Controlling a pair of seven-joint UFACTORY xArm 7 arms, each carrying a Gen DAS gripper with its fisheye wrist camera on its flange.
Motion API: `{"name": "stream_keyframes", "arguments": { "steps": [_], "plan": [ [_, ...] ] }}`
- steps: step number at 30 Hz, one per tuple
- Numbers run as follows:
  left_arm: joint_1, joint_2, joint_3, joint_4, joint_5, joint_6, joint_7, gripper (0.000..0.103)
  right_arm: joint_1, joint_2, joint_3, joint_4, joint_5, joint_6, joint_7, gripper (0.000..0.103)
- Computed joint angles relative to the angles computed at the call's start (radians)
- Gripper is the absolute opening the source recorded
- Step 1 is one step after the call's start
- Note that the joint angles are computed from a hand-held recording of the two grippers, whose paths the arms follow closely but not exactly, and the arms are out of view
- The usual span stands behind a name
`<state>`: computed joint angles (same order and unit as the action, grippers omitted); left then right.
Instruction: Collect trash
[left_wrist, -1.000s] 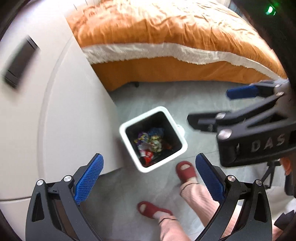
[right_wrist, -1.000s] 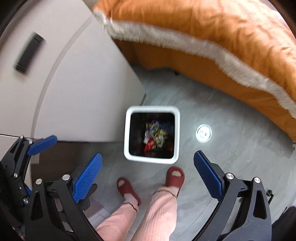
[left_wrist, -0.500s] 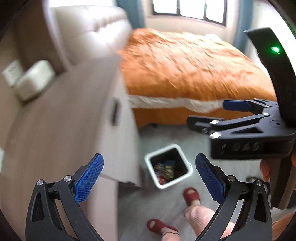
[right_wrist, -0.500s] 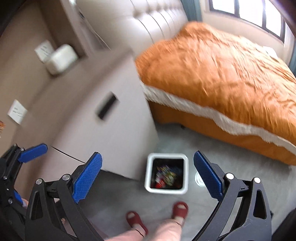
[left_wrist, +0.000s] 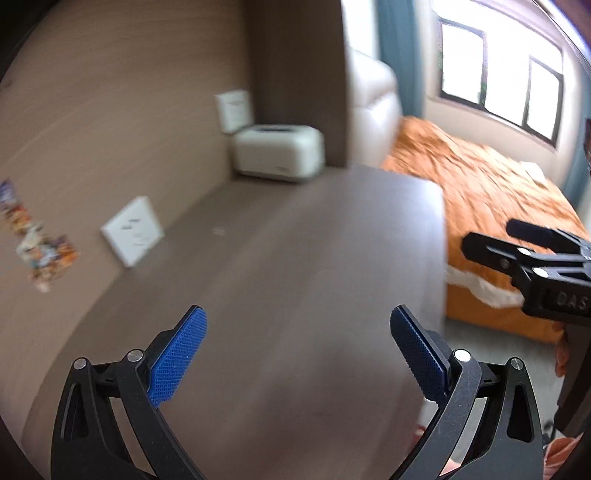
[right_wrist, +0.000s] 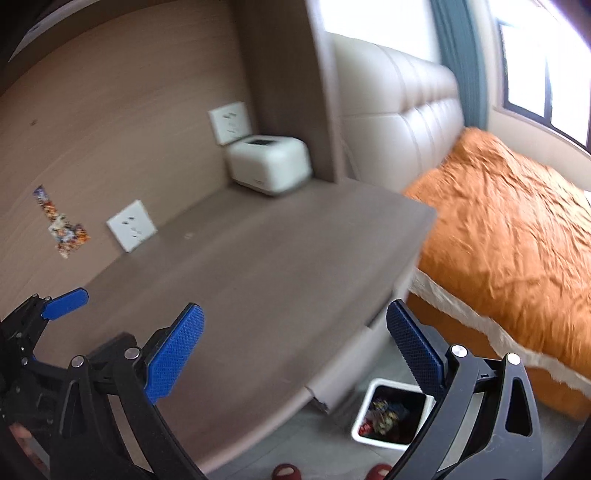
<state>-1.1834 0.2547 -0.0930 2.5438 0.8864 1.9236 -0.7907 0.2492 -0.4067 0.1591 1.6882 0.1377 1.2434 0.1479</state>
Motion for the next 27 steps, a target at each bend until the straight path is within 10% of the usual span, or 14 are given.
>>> {"name": "stream_keyframes", "arguments": {
  "steps": [11, 19, 27],
  "plan": [
    [0.059, -0.214, -0.084, -0.203, 0.149, 0.079, -0.141, 0.098, 0.042, 0.144, 0.175, 0.218, -0.205, 0.006, 0.091, 0.099],
    [0.088, -0.157, -0.193, -0.091, 0.359, 0.204, -0.105, 0.098, 0.134, 0.272, 0.197, 0.385, -0.290, 0.069, 0.129, 0.099],
    [0.091, -0.170, -0.186, -0.080, 0.356, 0.245, -0.141, 0.098, 0.214, 0.309, 0.193, 0.434, -0.349, 0.075, 0.155, 0.099]
  ]
}}
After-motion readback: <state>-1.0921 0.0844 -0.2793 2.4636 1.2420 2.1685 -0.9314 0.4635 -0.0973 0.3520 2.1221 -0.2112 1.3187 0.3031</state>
